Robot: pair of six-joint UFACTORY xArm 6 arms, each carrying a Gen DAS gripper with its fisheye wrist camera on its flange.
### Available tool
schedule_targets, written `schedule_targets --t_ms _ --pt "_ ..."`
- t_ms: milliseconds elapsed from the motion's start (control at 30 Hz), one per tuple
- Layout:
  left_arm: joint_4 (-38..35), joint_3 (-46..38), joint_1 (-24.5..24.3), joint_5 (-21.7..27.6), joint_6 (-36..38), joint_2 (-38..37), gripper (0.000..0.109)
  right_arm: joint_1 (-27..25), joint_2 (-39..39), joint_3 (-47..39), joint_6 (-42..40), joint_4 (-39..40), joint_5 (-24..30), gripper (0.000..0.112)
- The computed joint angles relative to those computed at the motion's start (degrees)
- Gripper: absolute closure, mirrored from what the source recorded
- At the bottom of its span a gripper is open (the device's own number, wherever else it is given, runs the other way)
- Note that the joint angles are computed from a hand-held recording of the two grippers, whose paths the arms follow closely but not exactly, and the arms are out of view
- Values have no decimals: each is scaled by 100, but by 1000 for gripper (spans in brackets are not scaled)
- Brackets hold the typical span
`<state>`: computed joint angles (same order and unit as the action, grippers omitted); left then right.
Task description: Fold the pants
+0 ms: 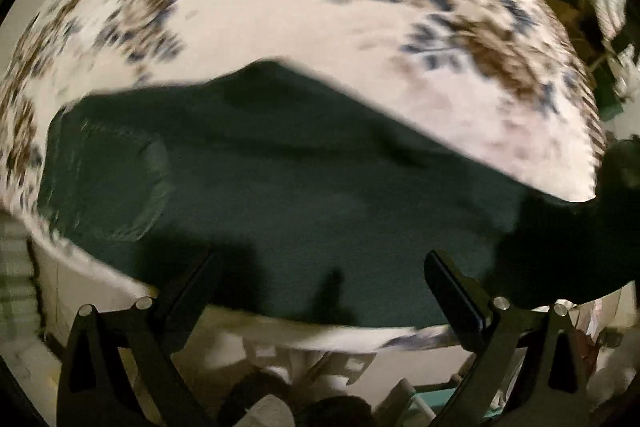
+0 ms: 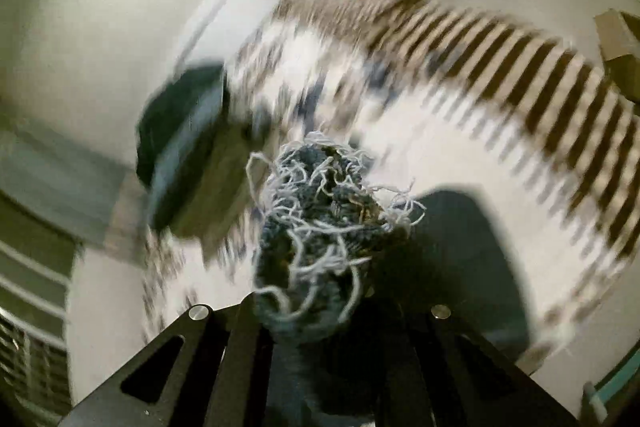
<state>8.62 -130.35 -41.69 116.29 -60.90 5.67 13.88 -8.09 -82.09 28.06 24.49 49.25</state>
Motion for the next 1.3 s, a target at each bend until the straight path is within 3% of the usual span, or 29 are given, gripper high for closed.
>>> schedule_targets --t_ms 133,367,433,500,533,600,700,933,1000,1067,1100,1167,1200,1233,1300 --pt "-80 1538 175 -172 -134 -1218 6 1113 126 470 373 -682 -228 106" --pt "-16 2725 468 120 -340 -2456 6 2347 812 241 851 -2011 -66 106" --pt "-62 3013 582 158 -419 -2752 6 2590 1126 -172 697 -1900 345 100" --pt "-43 3167 636 225 -469 -2955 6 2751 1365 -584 452 -1467 879 77" --pt "-25 3229 660 279 -492 -3065 6 2791 1347 -606 229 -1068 961 72" --pt "-45 3314 763 273 -540 -3182 6 2717 1243 -566 -289 22 1039 60" --pt "-148 3426 891 -18 -580 -3254 6 2463 701 -164 -46 328 1138 51" --pt "-744 2993 1039 -1511 -4 -2037 6 1310 -664 681 1351 -1204 2092 39" --pt "-913 2800 1030 -1680 254 -1569 7 943 -834 796 1506 -1459 2312 39" --pt "-997 2572 961 -1655 569 -1092 26 725 -919 860 1550 -1620 2383 39" --pt "-1005 2430 908 -1567 706 -874 47 634 -896 820 1555 -1729 2453 39" --pt "-584 2085 628 -1374 944 -550 55 529 -856 802 1475 -1862 2483 39" --pt "-479 2123 533 -1555 1014 -587 85 524 -818 736 1442 -1882 2523 39" --pt "-373 2030 431 -1568 1067 -546 100 517 -786 715 1398 -1877 2530 39" --pt "-185 1933 294 -1599 1071 -560 103 530 -709 707 1341 -1843 2476 39"
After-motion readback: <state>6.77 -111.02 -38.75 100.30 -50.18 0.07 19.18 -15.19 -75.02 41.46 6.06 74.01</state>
